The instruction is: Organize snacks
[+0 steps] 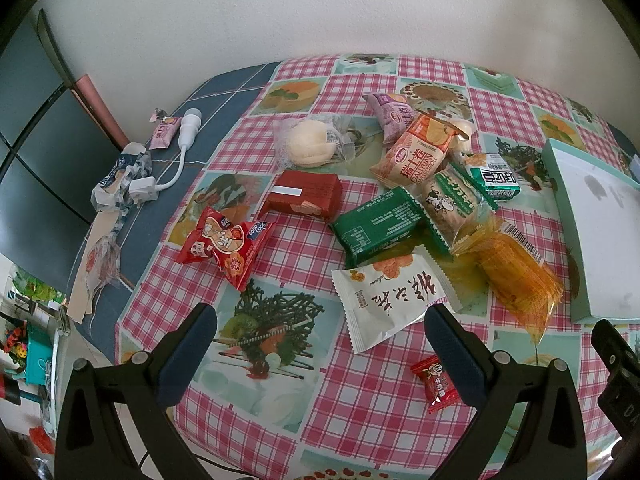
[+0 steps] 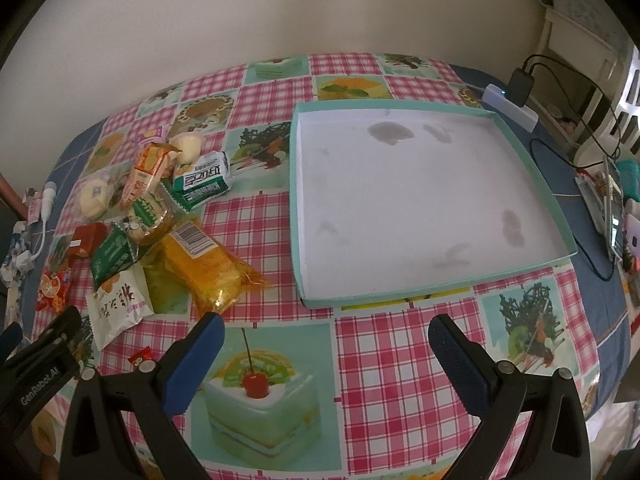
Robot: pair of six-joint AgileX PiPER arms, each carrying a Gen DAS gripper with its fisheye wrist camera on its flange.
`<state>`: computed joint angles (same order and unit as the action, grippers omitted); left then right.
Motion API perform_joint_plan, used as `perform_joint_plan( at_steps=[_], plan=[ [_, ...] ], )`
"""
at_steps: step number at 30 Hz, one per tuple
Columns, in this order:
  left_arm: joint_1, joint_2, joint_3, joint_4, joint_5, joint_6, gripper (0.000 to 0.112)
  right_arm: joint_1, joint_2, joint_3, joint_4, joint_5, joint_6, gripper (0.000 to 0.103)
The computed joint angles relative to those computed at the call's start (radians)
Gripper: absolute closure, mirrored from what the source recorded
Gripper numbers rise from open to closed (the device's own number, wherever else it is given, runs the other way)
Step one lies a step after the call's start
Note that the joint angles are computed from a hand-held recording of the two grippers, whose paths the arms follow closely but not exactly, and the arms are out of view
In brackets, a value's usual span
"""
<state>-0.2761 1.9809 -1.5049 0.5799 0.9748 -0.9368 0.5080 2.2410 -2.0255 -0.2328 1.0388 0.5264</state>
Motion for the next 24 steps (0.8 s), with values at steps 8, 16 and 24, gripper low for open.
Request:
perform_joint_plan(
  at_steps=[8,16,24],
  plan=[
    [0.0,0.001,-0.001,0.0,0.0,0.0,0.009,-0.001,-0.009,0.017,0.001,-0.024,0.01,0.0],
    [0.0,0.0,0.0,-0.001,-0.001,-0.001,0.009,-0.003,-0.007,0.014,0.015,-0.031,-0.003,0.0],
    [0.028,-0.019,0.028,-0.042,-0.043,0.011,0.009,-0.004,0.002,0.0,0.037,-0.036,-0.02,0.0]
  ],
)
